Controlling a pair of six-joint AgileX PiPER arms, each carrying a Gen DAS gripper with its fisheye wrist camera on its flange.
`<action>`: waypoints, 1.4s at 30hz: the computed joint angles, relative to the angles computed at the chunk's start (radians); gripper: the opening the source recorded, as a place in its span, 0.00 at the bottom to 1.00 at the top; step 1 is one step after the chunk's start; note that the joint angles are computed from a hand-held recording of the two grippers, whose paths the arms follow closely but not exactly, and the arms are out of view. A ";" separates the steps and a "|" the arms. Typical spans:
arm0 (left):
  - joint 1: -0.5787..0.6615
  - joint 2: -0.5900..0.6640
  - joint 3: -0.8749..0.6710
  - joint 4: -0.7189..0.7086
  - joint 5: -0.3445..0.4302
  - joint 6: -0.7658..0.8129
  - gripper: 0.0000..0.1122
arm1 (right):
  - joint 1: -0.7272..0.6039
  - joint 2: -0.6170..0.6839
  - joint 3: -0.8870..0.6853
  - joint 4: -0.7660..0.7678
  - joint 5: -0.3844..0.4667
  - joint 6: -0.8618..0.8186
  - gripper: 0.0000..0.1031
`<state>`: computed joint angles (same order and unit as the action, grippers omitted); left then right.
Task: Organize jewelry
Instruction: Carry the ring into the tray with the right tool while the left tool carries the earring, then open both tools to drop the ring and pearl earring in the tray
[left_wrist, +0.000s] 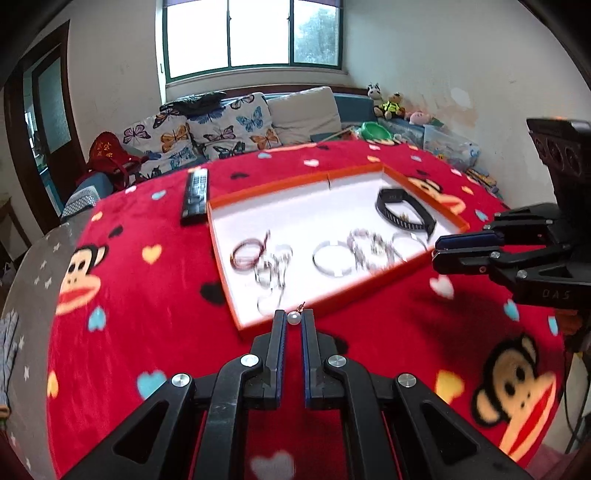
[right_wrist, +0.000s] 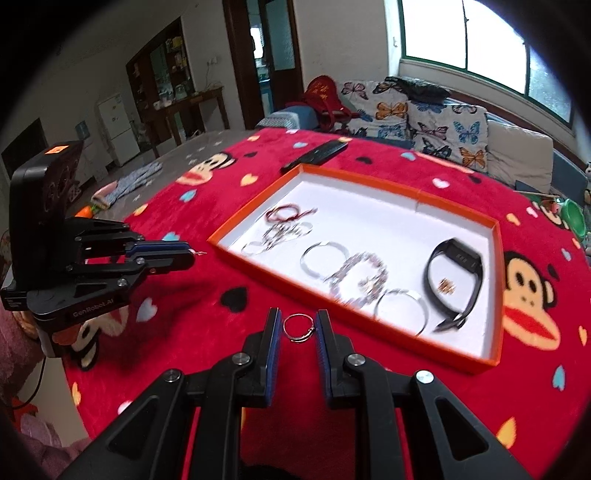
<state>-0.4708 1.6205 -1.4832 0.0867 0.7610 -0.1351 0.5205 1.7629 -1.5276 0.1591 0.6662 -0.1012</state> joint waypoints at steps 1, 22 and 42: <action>0.005 0.026 -0.038 -0.004 0.008 0.006 0.06 | -0.007 0.008 -0.013 0.000 0.003 0.005 0.20; 0.056 0.346 -0.402 -0.072 0.151 0.048 0.06 | -0.127 0.271 -0.349 0.009 0.127 0.064 0.20; 0.014 0.284 -0.354 0.051 0.127 -0.070 0.58 | -0.141 0.197 -0.273 0.006 0.093 0.088 0.41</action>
<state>-0.4563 1.9042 -1.8372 0.1377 0.8879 -0.2047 0.3797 1.9604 -1.8006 0.1653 0.7596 -0.0137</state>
